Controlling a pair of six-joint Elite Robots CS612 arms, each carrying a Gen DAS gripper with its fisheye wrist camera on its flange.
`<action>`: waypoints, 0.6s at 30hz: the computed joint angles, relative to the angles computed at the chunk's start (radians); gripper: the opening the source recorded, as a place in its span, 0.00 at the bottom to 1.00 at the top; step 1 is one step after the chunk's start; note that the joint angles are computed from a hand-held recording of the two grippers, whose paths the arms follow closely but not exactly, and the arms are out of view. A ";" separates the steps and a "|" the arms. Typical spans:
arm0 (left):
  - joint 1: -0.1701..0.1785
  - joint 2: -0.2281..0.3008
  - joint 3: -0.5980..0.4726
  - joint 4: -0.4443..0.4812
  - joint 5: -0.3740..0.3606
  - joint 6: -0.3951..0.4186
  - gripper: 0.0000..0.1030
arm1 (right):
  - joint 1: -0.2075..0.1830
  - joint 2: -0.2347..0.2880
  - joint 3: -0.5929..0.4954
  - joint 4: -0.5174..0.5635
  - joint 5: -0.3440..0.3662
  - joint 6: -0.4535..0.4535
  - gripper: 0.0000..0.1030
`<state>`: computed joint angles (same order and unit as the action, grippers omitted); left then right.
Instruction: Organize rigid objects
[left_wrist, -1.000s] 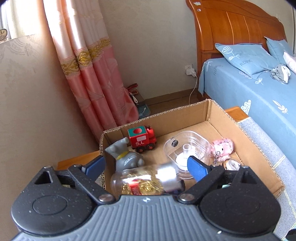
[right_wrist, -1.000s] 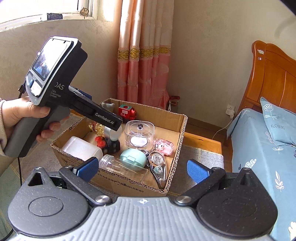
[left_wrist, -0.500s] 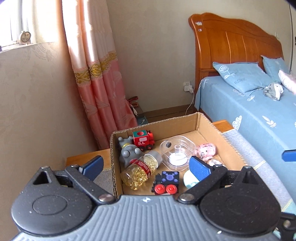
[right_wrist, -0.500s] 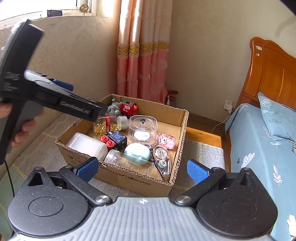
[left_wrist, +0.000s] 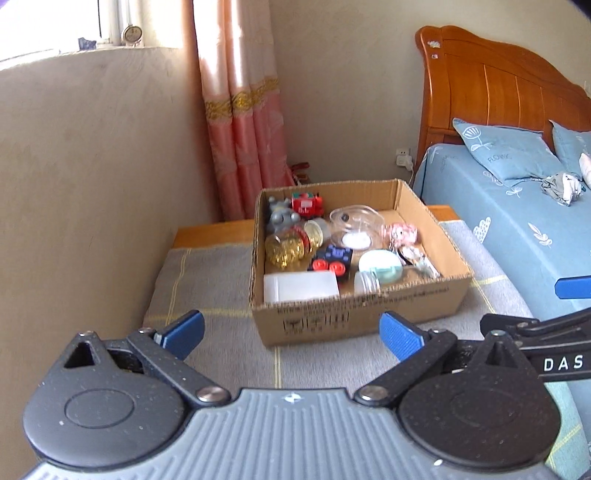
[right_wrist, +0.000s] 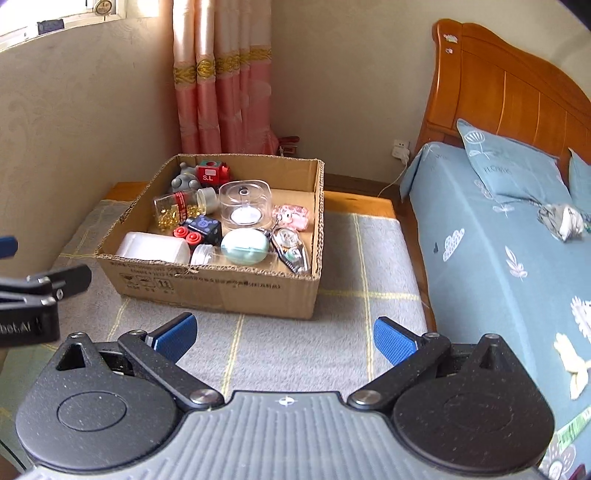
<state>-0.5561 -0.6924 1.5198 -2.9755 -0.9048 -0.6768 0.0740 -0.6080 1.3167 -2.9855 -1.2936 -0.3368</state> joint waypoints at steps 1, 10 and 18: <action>-0.002 -0.003 0.003 0.009 -0.001 -0.009 0.98 | -0.001 -0.005 0.009 -0.002 0.005 0.005 1.00; -0.022 -0.018 0.022 0.064 0.035 -0.045 0.98 | -0.003 -0.023 0.043 -0.004 0.005 0.031 1.00; -0.025 -0.021 0.022 0.084 0.045 -0.062 0.98 | -0.001 -0.022 0.040 -0.012 0.002 0.031 1.00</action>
